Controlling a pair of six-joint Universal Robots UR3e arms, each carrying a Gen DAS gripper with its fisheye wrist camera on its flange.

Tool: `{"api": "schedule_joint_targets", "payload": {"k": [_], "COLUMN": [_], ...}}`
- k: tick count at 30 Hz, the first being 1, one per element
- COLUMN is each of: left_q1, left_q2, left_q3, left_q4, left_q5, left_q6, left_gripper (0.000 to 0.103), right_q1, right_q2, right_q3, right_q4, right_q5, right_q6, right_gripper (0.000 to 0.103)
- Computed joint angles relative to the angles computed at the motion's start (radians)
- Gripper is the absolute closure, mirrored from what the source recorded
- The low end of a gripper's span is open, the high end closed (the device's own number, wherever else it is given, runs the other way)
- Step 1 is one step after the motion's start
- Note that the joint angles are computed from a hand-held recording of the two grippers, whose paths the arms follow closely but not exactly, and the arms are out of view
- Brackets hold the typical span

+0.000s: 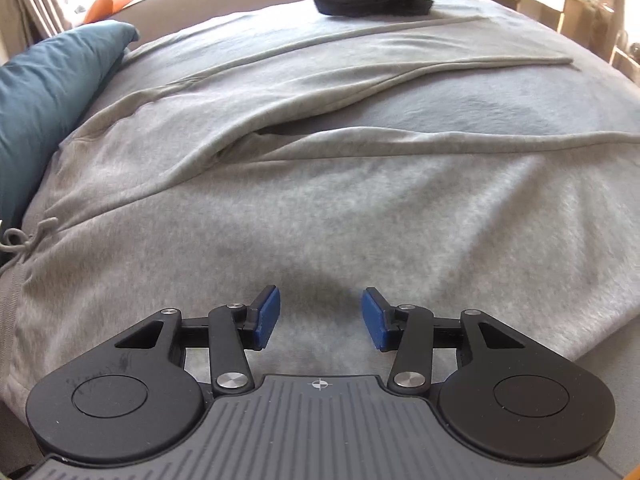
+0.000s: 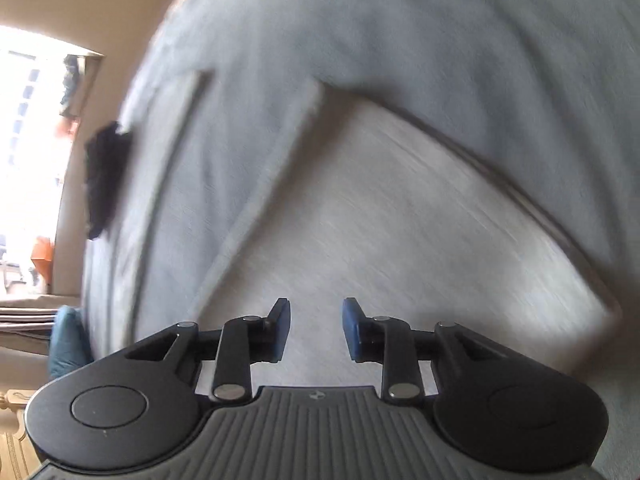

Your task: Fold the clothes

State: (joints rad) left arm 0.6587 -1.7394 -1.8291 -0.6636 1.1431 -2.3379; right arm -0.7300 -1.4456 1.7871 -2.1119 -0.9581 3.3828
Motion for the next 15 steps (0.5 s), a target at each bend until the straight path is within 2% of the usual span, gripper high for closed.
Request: {"api": "schedule_joint_targets", "payload": {"k": [3,7,9,10,14,15], "left_q1": [0.008,0.019,0.014,0.013,0.003,0.005], "left_q2": [0.009,0.023,0.030,0.035,0.054,0.061], "left_q3": [0.002,0.000,-0.005,-0.008,-0.018,-0.023], "left_q4": [-0.042,-0.072,-0.073,-0.074,-0.075,-0.074], "left_q5": [-0.009,-0.019,-0.017,-0.019,-0.018,-0.021], "left_q6": [0.005,0.004,0.003,0.004,-0.002,-0.001], "left_gripper": [0.058,0.058,0.058,0.058,0.058,0.058], "right_q1": [-0.188,-0.351,-0.299,-0.252,-0.039,0.060], "right_q2": [-0.164,-0.422,-0.451,-0.433,-0.247,-0.160], "right_q3": [0.276,0.402,0.330,0.289,0.113,0.036], "right_q4": [-0.039,-0.009,0.042,0.046,0.046,0.050], "right_q5": [0.041,-0.059,-0.105,-0.096,0.107,0.132], "right_q6": [-0.026,0.030,0.007,0.011,0.023,0.021], "right_gripper": [0.089,0.087,0.085,0.085,0.082,0.079]}}
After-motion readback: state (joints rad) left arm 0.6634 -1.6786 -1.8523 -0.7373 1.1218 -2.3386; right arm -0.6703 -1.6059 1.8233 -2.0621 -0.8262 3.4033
